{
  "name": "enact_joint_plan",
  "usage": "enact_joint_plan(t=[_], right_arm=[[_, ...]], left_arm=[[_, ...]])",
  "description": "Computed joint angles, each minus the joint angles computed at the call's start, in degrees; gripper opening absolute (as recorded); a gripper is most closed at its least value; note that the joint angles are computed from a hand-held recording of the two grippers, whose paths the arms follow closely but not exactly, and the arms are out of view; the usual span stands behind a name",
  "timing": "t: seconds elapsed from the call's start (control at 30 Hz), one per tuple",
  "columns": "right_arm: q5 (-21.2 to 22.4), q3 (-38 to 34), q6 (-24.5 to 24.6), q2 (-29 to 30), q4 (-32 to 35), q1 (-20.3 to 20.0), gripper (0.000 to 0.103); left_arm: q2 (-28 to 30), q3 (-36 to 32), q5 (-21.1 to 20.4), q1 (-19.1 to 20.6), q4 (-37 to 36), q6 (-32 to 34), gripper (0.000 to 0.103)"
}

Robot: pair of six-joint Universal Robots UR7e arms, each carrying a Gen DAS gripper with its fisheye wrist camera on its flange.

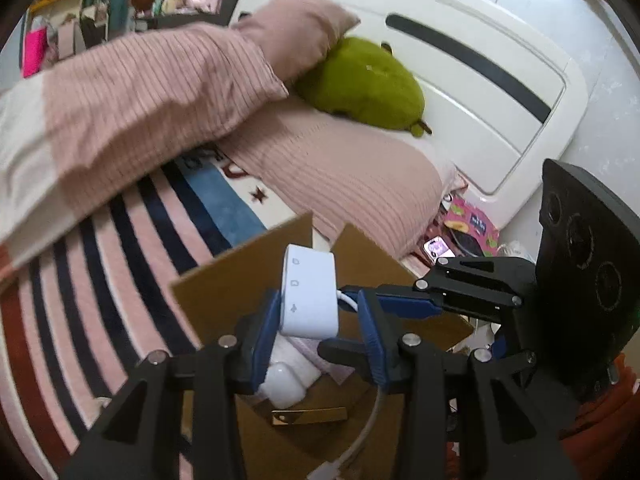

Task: Organize rigid objects
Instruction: 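Carry the white adapter into the cardboard box and open the right tool, then grasp the clear tape roll with the right tool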

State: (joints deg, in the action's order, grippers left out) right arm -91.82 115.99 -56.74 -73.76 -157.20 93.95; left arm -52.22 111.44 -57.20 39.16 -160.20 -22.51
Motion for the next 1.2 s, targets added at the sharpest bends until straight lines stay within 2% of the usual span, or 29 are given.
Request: enact_joint_plan(t=[0.1,0.17,0.2,0.27,0.3,0.4,0.6,0.7,0.77,0.9,1.03,1.1,1.2], right_arm=[[-3.01,-0.89,-0.30,1.05,0.88,-0.65,0.025],[-5.19,-0.75,-0.60,1.55,0.09,-0.59,0.025],[-6.18,-0.80,-0.06,1.67,0.18,-0.64,0.027],[-7.47,-0.16,0.05,1.40,-1.29,-0.67,0.042],[-8.14,-0.03,0.16,1.54,-1.95,-0.51,0.046],[-8.89,0.51,0.01,0.94,-2.15,0.06,0.049],[-8.39,2.93,0.10,-0.03,-2.79,3.50,0.049],[-6.44,4.74,0.19,0.02,-1.94,6.50,0.049],[-6.12,5.84,-0.41,0.82,-2.07,8.49,0.049],[-6.79,7.21,0.06,5.31,-1.47,12.60,0.049],[-8.17,7.40,0.67,11.51,-3.02,14.42,0.050],[-10.07,8.00,1.82,15.15,-6.66,14.46,0.050],[-12.86,8.53,0.54,21.42,-15.60,13.23,0.052]], left_arm=[[1.69,-1.35,-0.66,0.68,1.99,-0.49,0.037],[2.30,-2.04,-0.02,0.72,3.93,-1.92,0.046],[2.33,-1.98,0.60,0.49,4.09,-2.48,0.057],[1.74,-1.28,1.47,-0.09,3.85,-2.66,0.059],[1.11,-0.64,1.90,-0.47,3.72,-3.01,0.059],[-0.68,0.96,4.10,-1.51,3.87,-3.99,0.059],[-9.46,8.79,10.76,-5.09,4.91,-8.52,0.065],[-16.66,15.15,15.55,-7.62,6.66,-13.06,0.065],[-20.80,18.51,18.17,-8.92,9.10,-16.67,0.065],[-30.76,25.06,22.76,-10.89,21.30,-28.75,0.067],[-37.68,30.94,24.07,-11.53,26.71,-37.23,0.067],[-40.05,33.76,23.53,-11.08,27.34,-39.95,0.067],[-42.13,37.09,22.12,-9.94,26.06,-41.99,0.067]])
